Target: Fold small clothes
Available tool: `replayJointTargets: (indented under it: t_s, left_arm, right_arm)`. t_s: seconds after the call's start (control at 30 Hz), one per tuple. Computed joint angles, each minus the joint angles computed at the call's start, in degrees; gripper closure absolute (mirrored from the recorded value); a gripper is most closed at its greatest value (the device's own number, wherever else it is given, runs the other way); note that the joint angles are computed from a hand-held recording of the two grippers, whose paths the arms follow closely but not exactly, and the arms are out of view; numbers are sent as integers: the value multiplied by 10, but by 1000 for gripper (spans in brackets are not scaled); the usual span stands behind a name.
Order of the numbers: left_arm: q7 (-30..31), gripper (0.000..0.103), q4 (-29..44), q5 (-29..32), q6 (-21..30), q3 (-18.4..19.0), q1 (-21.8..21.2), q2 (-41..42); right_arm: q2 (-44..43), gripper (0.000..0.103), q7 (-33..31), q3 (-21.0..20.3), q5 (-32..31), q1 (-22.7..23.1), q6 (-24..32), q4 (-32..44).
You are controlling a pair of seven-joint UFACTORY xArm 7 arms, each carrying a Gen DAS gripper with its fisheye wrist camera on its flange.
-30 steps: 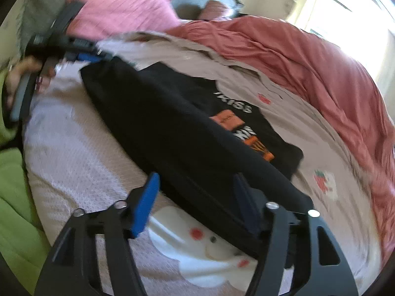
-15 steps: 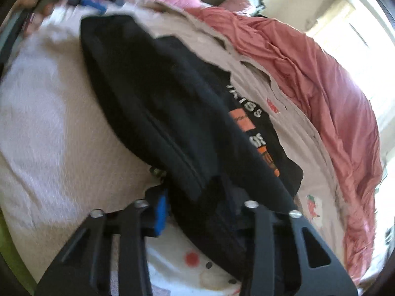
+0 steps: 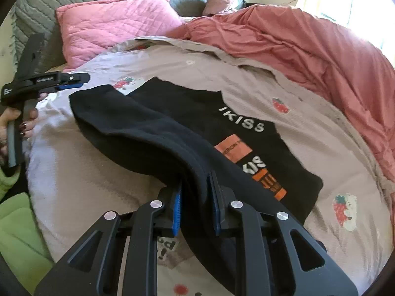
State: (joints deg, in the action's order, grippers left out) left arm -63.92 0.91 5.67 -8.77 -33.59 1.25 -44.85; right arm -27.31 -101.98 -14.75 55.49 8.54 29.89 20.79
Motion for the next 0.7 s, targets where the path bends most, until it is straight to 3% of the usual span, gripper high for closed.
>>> replayJointTargets:
  t_s: [0.13, 0.33, 0.5, 0.6, 0.67, 0.7]
  left_arm:
    - [5, 50, 2, 1, -4, 7, -6, 10]
    - [19, 45, 8, 1, -5, 22, -20, 35]
    - [65, 41, 6, -3, -63, 141, -115, 118]
    - [87, 43, 11, -12, -66, 160, -143, 133]
    - [106, 78, 25, -18, -43, 145, -147, 139]
    - [112, 85, 33, -24, -26, 120, -137, 140]
  right_arm:
    - [3, 84, 18, -12, -24, -23, 49, 4]
    - [-19, 82, 15, -9, -23, -39, 53, -20]
    - [-36, 79, 18, -12, -32, -41, 56, -28]
    - [-48, 79, 15, -16, -37, -39, 54, -31]
    - [-55, 81, 11, -19, -36, -34, 47, -34]
    - [-59, 84, 5, -14, -30, -28, 25, -39]
